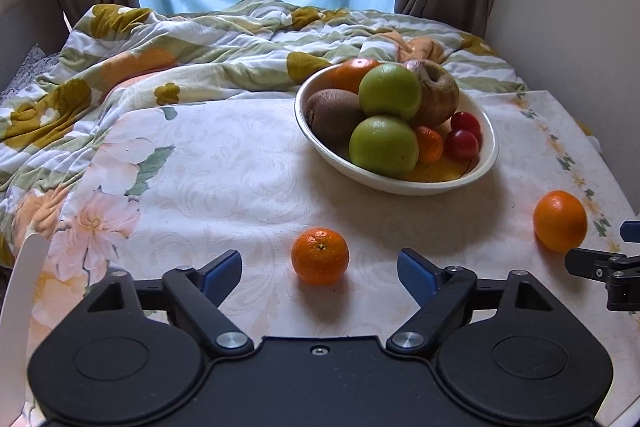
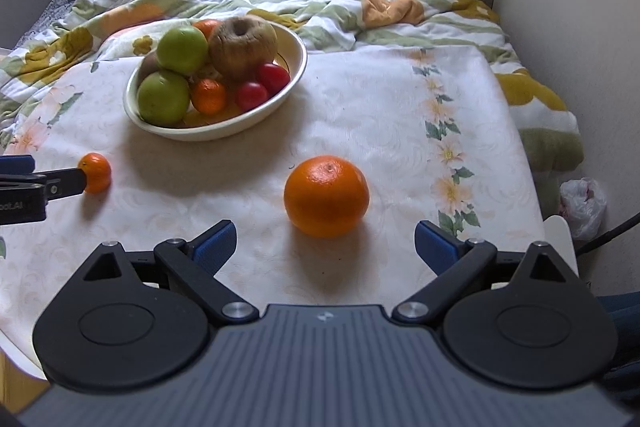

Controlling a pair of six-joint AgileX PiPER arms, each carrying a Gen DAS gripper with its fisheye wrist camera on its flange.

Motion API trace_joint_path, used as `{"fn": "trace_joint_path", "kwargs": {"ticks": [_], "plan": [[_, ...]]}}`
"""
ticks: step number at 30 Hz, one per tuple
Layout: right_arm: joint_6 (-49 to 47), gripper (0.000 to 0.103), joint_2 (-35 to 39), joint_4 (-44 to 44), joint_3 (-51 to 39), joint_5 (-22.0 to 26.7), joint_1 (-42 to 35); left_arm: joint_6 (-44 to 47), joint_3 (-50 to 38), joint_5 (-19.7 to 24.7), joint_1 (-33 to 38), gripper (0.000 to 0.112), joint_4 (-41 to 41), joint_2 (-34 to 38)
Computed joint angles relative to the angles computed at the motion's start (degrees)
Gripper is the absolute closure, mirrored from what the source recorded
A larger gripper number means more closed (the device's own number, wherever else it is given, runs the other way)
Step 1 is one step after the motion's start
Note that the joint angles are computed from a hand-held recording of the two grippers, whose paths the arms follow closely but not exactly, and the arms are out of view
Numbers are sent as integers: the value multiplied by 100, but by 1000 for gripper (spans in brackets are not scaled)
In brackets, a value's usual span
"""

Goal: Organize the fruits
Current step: 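Move both tools back toward the last mandarin and large orange, then grasp the mandarin with the left tool while the right tool grasps the large orange, then carry the mandarin and orange into the white bowl and open both tools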

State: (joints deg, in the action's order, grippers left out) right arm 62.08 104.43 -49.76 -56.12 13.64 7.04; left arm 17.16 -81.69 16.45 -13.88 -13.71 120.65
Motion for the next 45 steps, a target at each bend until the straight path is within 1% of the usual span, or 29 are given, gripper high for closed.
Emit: {"fn": "trace_joint_path", "kwargs": {"ticks": [1,3,7,9,10,11,13,15,21,22,23,25,31,35,36,37,38,39,43,45], "plan": [[-82,0,52,67,-27,-31,-27,-70,-72,24,-13,33,75,71],[-310,0,161,278,-109,-78,-78,-270,-252,96,-49,38,283,241],[-592,0,364,537,-253,-167,-168,-918,-511,222,-101,38,951,479],[-878,0,451,796,-336,-193,-207,-794,-610,302,-77,39,794,559],[-1073,0,492,973,-382,-194,-220,-667,-643,335,-60,45,665,584],[-1121,0,527,1006,-416,-187,-220,-616,-683,383,-65,50,624,611],[-1199,0,571,1065,-463,-169,-213,-578,-772,455,-73,63,605,671],[-1348,0,612,1224,-513,-172,-222,-641,-745,380,-100,71,708,668],[-1474,0,732,1288,-680,-105,-209,-370,-659,394,-94,71,533,605],[-1553,2,755,1362,-704,-108,-219,-307,-622,398,-88,71,476,582],[-1675,5,780,1486,-731,-112,-234,-245,-580,396,-76,71,419,556],[-1837,6,844,1676,-796,-108,-259,-100,-460,363,-48,71,255,487],[-1748,10,968,1587,-936,-84,-250,243,-126,263,16,71,-71,302],[-1804,18,1077,1594,-1076,-48,-231,288,-29,263,47,71,-187,235],[-1663,20,1104,1443,-1104,-28,-218,336,-17,289,59,71,-246,221],[-1409,27,1124,1178,-1119,13,-195,375,4,310,67,71,-294,200],[-1156,29,1137,899,-1148,116,-163,421,48,303,74,71,-347,167],[-1131,29,1132,849,-1135,93,-170,489,105,289,80,71,-415,126],[-1405,29,1037,1194,-1021,24,-188,704,365,215,94,71,-665,-103],[-1392,29,940,1229,-918,-1,-154,847,509,178,101,71,-818,-250]]}}
